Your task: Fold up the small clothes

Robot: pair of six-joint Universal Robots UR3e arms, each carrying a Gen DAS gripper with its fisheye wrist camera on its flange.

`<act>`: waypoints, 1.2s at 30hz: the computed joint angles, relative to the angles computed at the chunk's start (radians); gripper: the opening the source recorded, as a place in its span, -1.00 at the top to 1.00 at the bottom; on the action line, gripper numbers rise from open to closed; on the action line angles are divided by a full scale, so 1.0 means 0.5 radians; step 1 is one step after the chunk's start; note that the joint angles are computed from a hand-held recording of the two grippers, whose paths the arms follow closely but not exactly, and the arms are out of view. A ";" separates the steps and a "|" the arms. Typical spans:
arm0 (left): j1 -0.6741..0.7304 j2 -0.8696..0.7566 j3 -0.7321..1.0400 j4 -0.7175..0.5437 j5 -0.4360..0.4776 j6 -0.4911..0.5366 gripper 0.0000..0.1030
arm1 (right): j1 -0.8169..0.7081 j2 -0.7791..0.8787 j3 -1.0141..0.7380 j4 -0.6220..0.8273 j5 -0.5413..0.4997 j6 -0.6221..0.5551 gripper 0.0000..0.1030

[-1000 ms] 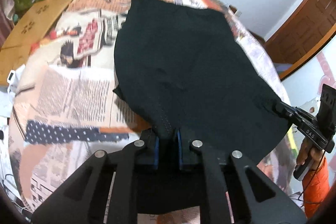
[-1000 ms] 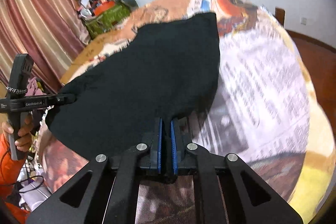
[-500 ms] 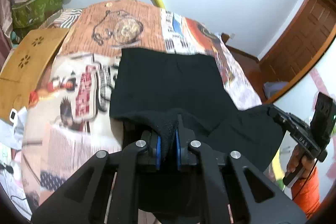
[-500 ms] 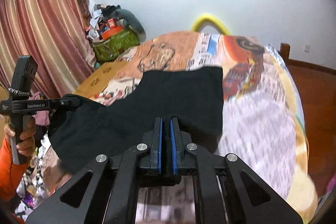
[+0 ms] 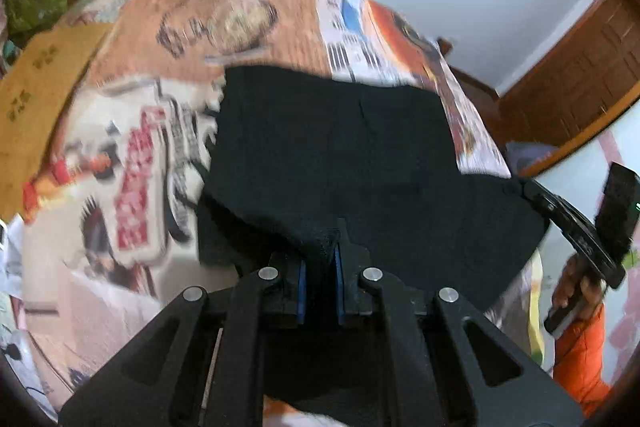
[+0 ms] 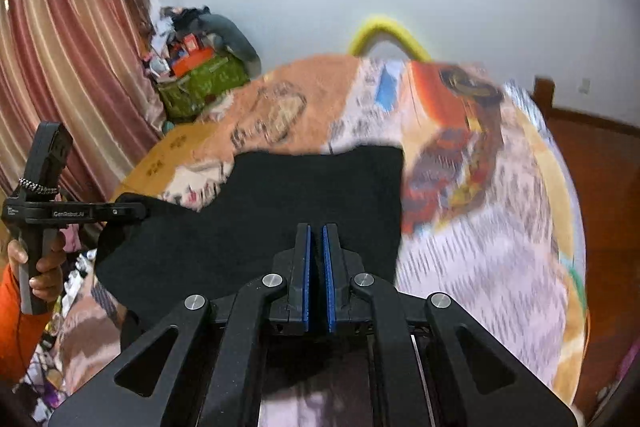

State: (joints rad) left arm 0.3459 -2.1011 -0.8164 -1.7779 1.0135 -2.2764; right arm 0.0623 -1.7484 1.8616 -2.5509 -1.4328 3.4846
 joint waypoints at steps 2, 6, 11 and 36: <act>0.065 0.107 -0.165 -0.061 -0.011 0.099 0.80 | -0.037 -0.154 0.154 0.070 0.044 0.002 0.90; 0.203 0.231 -0.244 -0.422 -0.047 0.275 0.80 | -0.081 -0.461 0.347 0.278 0.108 0.005 0.90; 0.311 0.560 -0.675 -0.439 0.050 0.404 0.80 | 0.097 -0.567 0.354 0.433 -0.055 0.078 0.89; 0.587 1.173 -1.496 -0.350 0.274 0.447 -0.54 | 0.455 -0.733 0.627 0.509 -0.285 0.404 0.17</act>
State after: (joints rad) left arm 0.6396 -1.5143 -1.5646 -1.9531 1.1505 -2.0527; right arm 0.2899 -2.1150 2.1749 -2.2962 -1.5753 3.6868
